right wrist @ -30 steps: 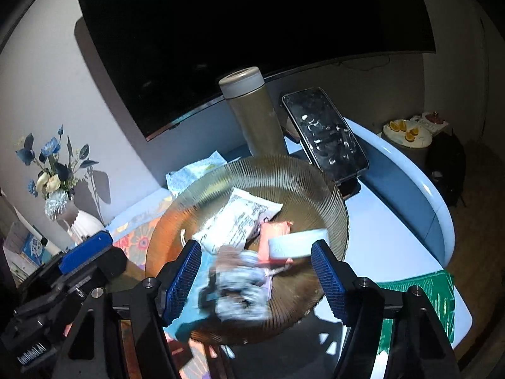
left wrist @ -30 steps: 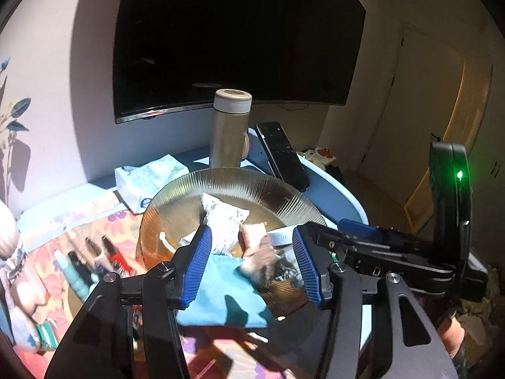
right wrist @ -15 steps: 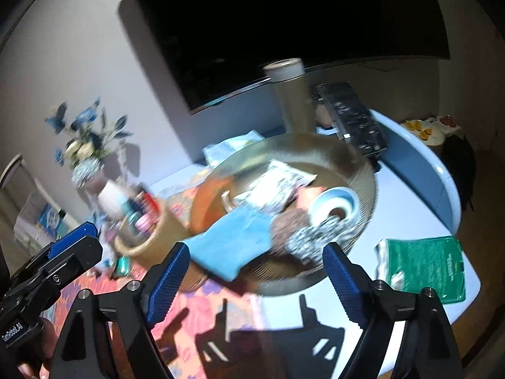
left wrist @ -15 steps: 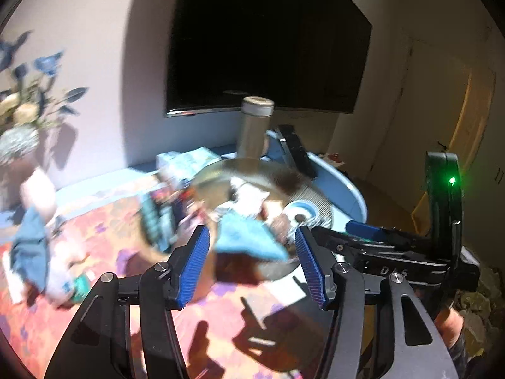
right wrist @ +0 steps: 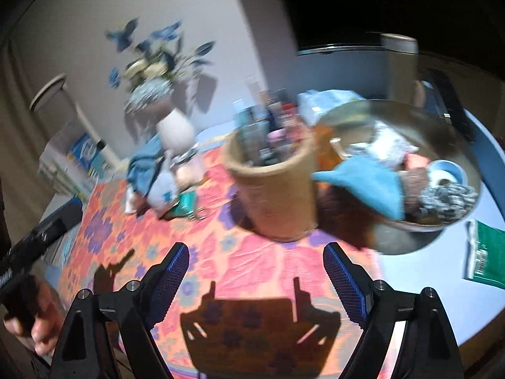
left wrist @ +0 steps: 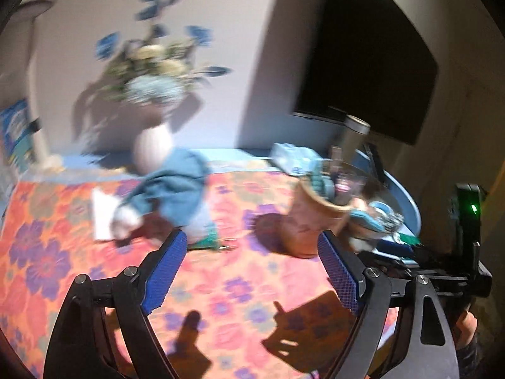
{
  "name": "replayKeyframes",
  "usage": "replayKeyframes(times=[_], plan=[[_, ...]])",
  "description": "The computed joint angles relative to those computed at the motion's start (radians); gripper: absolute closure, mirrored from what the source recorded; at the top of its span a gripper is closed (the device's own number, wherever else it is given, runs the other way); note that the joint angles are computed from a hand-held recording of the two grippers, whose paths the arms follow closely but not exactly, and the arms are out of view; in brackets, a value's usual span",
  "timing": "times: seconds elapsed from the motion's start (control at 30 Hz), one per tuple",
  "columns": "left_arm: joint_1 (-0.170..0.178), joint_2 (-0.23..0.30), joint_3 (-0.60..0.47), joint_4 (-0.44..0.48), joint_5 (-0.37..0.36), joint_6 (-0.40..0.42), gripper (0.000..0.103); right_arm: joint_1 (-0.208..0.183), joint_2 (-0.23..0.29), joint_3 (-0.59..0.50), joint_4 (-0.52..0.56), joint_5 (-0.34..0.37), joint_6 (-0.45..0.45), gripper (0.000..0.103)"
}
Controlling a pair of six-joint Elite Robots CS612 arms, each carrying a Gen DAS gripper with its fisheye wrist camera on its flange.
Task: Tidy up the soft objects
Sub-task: 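Grasp the teal cloth with the left gripper while the right approaches the grey plush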
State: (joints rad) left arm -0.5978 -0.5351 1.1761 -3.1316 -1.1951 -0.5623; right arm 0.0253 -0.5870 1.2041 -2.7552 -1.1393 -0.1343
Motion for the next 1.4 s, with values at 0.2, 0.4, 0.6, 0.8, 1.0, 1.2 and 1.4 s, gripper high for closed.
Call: replayKeyframes(times=[0.2,0.4,0.6,0.8,1.0,1.2,1.4], plan=[[0.032,-0.025,0.079,-0.024,0.027,-0.096,0.019,0.044,0.016,-0.023,0.059,-0.02,-0.081,0.017],[0.056,-0.03,0.098,-0.014,0.018,-0.094,0.019,0.079,0.045,-0.07,0.126,-0.037,-0.135,0.017],[0.087,0.0,0.026,0.042,-0.044,-0.032,0.018,0.106,0.079,-0.135,0.186,-0.051,-0.164,0.017],[0.113,0.072,-0.133,0.155,-0.119,0.061,0.008,0.126,0.123,-0.229,0.236,-0.058,-0.174,0.017],[0.121,0.16,-0.318,0.301,-0.139,0.134,0.008,0.138,0.177,-0.329,0.311,-0.055,-0.166,0.017],[0.122,0.207,-0.396,0.334,-0.135,0.177,0.053,0.143,0.218,-0.402,0.372,-0.072,-0.163,0.017],[0.14,0.176,-0.306,0.173,-0.187,0.106,0.061,0.142,0.24,-0.442,0.394,-0.073,-0.148,0.017]])
